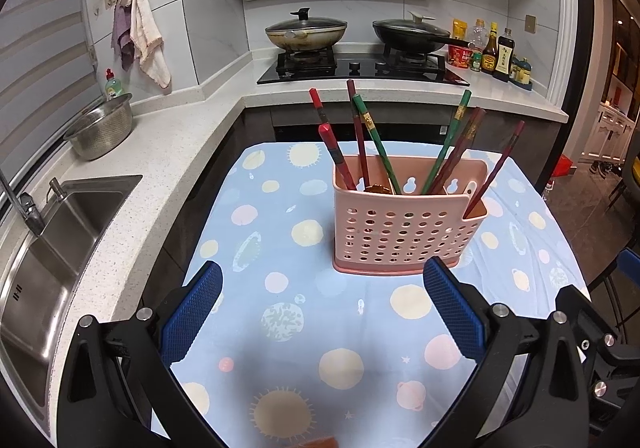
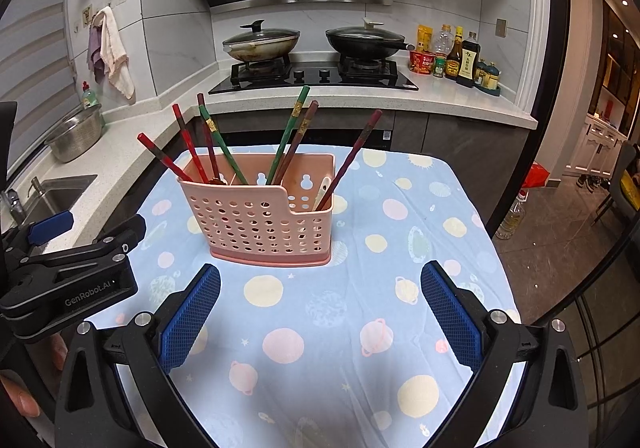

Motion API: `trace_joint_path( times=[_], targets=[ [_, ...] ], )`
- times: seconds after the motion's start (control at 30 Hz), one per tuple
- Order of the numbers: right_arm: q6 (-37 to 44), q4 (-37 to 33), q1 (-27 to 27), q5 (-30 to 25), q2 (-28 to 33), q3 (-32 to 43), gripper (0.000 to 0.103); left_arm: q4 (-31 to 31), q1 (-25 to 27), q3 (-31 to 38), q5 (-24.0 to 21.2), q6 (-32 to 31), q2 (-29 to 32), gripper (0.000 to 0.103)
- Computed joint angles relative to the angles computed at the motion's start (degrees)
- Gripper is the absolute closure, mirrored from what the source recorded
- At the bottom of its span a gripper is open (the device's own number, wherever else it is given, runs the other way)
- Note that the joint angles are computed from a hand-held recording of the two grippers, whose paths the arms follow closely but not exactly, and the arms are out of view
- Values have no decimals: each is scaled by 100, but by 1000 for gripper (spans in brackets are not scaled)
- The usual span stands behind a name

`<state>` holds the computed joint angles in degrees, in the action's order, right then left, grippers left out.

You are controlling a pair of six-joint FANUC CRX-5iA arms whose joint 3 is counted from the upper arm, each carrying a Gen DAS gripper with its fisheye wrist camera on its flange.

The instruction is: Organize utensils

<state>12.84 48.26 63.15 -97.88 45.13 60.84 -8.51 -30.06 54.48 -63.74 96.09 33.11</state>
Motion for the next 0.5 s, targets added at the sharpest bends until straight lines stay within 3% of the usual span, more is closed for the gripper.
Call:
trace_joint_path(
  times=[0.5],
  targets=[
    [-19, -29, -23, -15, -15, -32, 6, -123, -10, -64, 75, 105, -40, 7]
  ],
)
